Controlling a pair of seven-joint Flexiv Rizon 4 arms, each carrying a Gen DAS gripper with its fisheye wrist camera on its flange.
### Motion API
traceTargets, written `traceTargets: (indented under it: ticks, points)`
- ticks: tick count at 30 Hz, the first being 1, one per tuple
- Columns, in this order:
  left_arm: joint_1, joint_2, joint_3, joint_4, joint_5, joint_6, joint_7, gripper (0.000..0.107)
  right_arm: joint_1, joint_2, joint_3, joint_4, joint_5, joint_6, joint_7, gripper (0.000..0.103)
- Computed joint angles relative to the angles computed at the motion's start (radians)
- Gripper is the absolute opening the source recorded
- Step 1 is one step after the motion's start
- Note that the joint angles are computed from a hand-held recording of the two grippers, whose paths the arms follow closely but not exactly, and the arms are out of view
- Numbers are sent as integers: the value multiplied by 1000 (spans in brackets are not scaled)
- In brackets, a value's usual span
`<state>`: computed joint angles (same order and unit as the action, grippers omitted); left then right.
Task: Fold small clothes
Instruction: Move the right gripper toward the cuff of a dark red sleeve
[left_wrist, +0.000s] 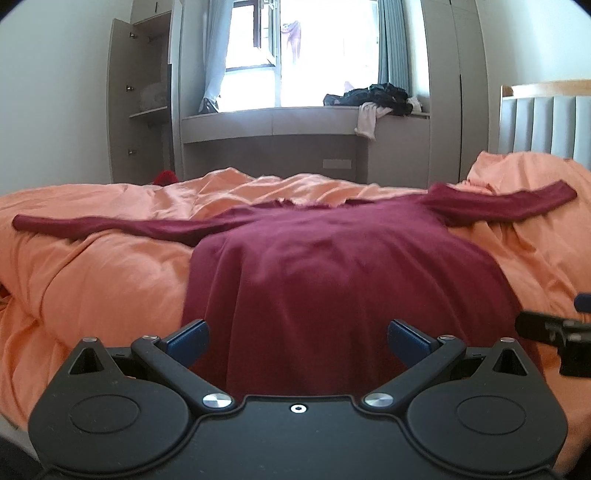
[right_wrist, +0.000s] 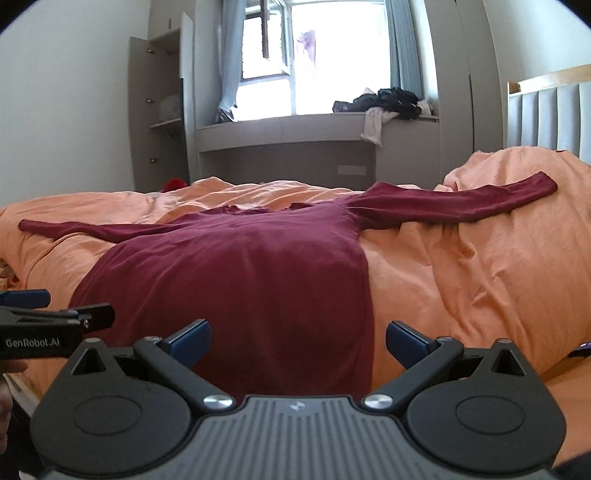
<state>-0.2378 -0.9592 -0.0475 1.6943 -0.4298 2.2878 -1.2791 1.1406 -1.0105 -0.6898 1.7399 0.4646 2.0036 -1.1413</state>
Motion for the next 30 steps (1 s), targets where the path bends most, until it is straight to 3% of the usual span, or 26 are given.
traceTargets:
  ticks: [7, 13, 17, 20, 23, 26, 30]
  points:
    - [1, -43, 25, -188, -31, -129, 63, 103, -1, -68, -106, -70, -19, -56, 30, 103]
    - [-40, -138, 104, -424, -133, -265, 149, 103, -38, -127, -178, -142, -100, -129, 105, 103]
    - [-80, -233, 207, -617, -217, -393, 173, 103, -76, -165, -217, -193, -166, -174, 160, 103]
    - [-115, -326, 357, -777, -274, -521, 121, 103, -126, -172, -209, -234, -229, -190, 192, 103]
    - [-100, -395, 424, -903, -259, -618, 62, 103, -174, -180, -200, -273, -288, -210, 217, 103]
    - [-85, -465, 538, -1020, -258, -717, -58, 103, -205, -196, -209, -305, -333, -235, 251, 103]
    - [-62, -519, 628, -1102, -223, -775, -174, 103, -278, -235, -194, -373, -348, -191, 300, 103]
